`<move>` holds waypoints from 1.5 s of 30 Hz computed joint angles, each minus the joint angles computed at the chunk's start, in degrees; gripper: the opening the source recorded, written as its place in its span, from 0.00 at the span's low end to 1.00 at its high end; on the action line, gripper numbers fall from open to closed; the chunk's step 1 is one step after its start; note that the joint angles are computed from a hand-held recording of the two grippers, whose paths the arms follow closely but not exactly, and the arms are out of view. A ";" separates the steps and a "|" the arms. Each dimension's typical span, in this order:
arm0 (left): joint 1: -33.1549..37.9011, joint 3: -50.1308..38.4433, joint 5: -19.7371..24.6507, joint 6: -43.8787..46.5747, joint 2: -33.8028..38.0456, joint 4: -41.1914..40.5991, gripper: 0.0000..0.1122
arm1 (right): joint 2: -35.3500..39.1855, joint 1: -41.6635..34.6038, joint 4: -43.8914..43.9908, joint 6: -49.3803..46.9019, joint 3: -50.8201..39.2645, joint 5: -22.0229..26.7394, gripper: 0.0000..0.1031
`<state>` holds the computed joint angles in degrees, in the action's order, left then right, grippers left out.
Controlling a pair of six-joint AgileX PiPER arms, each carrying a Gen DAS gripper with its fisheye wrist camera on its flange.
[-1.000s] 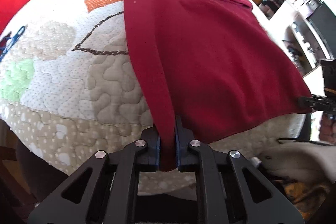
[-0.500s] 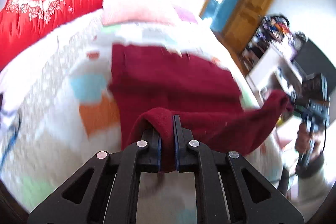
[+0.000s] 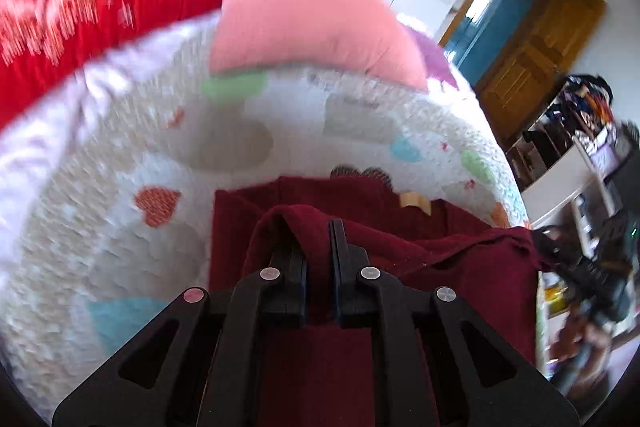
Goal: Fold small clothes
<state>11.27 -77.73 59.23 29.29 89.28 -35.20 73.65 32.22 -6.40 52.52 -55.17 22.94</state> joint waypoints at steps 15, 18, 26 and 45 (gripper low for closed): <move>6.81 -1.99 3.23 5.14 -2.39 -7.52 0.71 | -2.69 7.50 -15.57 10.62 1.64 12.11 0.55; 6.98 0.53 3.38 6.15 -4.62 -6.01 0.71 | 3.22 7.20 -16.60 12.48 -1.67 15.42 0.39; 15.03 14.40 7.53 21.28 -14.28 -7.51 0.71 | -4.56 15.68 -22.33 23.77 3.61 18.11 0.49; 17.19 25.66 5.83 30.67 -19.36 -1.04 0.35 | -11.60 47.75 -34.62 45.35 6.85 39.59 0.05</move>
